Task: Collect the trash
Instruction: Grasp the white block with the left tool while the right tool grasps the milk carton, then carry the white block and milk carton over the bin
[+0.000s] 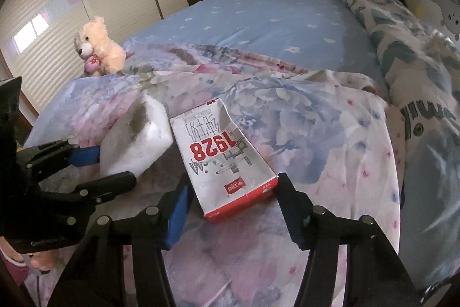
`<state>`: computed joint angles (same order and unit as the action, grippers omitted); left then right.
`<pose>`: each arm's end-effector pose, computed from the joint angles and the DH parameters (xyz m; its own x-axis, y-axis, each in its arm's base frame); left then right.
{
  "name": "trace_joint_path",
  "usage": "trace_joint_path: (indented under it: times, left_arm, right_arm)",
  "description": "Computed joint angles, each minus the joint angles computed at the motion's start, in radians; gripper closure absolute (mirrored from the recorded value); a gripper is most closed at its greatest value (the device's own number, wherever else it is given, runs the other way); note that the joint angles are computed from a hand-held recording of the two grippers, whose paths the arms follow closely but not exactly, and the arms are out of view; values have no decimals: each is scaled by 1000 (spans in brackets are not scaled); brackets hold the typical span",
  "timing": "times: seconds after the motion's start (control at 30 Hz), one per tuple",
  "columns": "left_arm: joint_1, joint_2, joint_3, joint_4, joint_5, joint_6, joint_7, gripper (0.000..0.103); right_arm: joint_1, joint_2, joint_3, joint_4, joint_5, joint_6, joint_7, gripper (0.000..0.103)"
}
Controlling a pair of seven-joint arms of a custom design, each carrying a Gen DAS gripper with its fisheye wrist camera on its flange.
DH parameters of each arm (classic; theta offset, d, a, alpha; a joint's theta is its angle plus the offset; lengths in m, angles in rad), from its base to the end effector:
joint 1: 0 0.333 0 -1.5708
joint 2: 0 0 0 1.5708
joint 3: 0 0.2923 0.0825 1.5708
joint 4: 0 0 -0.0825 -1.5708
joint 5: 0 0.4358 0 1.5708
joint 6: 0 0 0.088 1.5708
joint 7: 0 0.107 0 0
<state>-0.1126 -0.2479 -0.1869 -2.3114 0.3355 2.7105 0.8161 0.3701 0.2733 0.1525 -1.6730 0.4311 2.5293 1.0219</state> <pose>0.5362 -0.1808 0.4661 0.1390 -0.9819 0.1284 -0.7603 -0.1889 -0.6215 0.6357 0.3500 0.4692 0.7220 -0.6816 -0.1189 -0.5891 -0.5154 -0.6223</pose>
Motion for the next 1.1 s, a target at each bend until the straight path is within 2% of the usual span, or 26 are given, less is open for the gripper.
trace_joint_path:
  times: [0.13,0.23,0.47,0.67,0.73,0.8,1.0,1.07,1.1]
  left_arm:
    - [-6,-59,-21,-46,4,-38,-86,56]
    - [-33,-108,-24,-88,-29,-49,-110,56]
    - [-98,-218,-43,-174,-83,-93,-149,56]
    - [-126,-288,-48,-228,-104,-113,-191,56]
    - [-131,-303,-49,-238,-106,-122,-200,56]
    - [-135,-315,-50,-245,-107,-131,-206,56]
    - [-146,-350,-52,-267,-110,-150,-224,56]
    - [-148,-357,-55,-269,-107,-154,-229,56]
    - [-150,-361,-57,-270,-105,-155,-232,56]
  right_arm:
    - [-12,-68,-1,-82,41,6,3,45]
    - [-1,-147,-14,-188,7,55,39,45]
    - [-10,-345,-39,-412,138,50,49,45]
    - [12,-433,-59,-503,187,40,39,41]
    - [17,-432,-62,-501,184,38,21,25]
    - [15,-425,-51,-497,132,66,38,16]
    - [30,-381,-28,-474,-5,146,-7,16]
    - [33,-376,-25,-477,-37,165,-9,20]
    - [32,-369,-26,-466,-45,143,0,35]
